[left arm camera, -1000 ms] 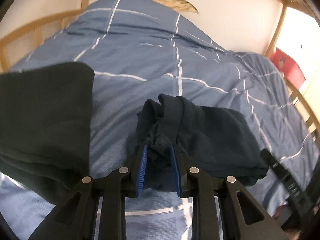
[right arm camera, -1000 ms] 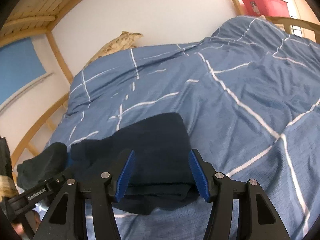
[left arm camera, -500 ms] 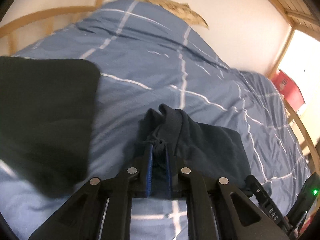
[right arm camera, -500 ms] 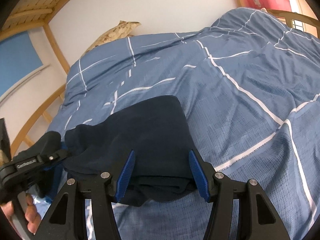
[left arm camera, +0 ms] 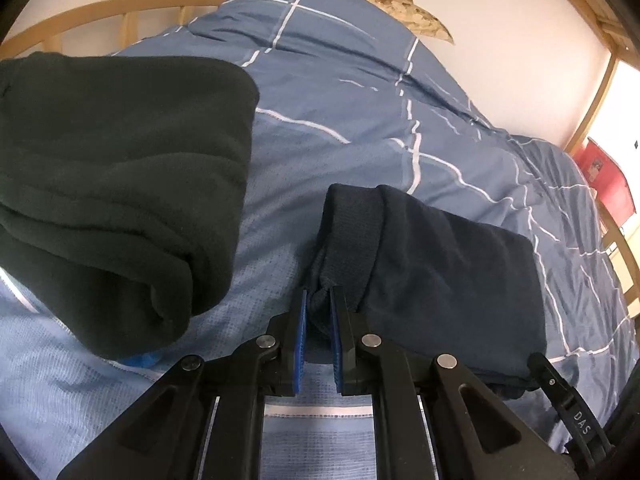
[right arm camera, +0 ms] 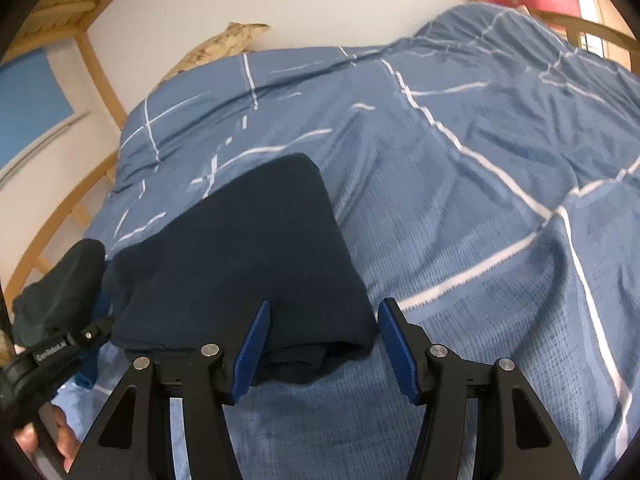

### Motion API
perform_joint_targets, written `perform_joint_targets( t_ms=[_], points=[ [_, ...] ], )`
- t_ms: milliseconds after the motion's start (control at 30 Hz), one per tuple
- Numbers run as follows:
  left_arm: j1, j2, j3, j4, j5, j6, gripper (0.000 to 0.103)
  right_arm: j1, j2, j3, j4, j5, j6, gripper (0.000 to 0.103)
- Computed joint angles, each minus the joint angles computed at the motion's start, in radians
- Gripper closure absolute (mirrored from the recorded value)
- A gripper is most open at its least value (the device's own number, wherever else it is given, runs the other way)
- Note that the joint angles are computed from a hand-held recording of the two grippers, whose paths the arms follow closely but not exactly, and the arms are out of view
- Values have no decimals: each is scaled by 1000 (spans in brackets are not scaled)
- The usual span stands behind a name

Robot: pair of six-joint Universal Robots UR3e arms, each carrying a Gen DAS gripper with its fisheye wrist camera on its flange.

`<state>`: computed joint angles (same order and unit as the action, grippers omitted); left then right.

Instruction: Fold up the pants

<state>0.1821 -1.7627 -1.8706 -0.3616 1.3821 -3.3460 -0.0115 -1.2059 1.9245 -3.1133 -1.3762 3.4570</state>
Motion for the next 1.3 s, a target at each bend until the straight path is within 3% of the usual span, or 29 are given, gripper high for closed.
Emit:
perform_joint_targets(
  t_ms=[167,267,333,433,500,567,800,900,1067,1200,1300],
  points=[
    [-21,-8,25,-30,52,8,89,12,-21,5,41,-33,-1,41],
    [-25,42,-7,-14,69,27,80,10,-50,23,41,-38,0,41],
    [-26,114,-68,36,82,31,50,4,-75,40,34,-34,-1,40],
    [-31,205,-137,91,89,82,39,-32,-134,79,20,18,-7,31],
    [-53,191,-112,101,130,110,36,-52,-151,82,9,54,-26,27],
    [-54,139,-41,54,113,120,36,-59,-139,36,31,62,-50,26],
    [-76,-74,271,-171,114,114,36,-55,117,-408,377,120,-114,26],
    [-90,-135,357,-245,116,132,36,-51,182,-496,417,125,-139,26],
    [-119,-160,385,-270,161,137,36,-76,237,-530,439,182,-128,26],
    [-157,-111,319,-175,206,153,34,-102,245,-500,408,242,-127,26],
    [-152,-128,339,-234,191,118,33,-126,243,-470,384,297,-105,26]
  ],
)
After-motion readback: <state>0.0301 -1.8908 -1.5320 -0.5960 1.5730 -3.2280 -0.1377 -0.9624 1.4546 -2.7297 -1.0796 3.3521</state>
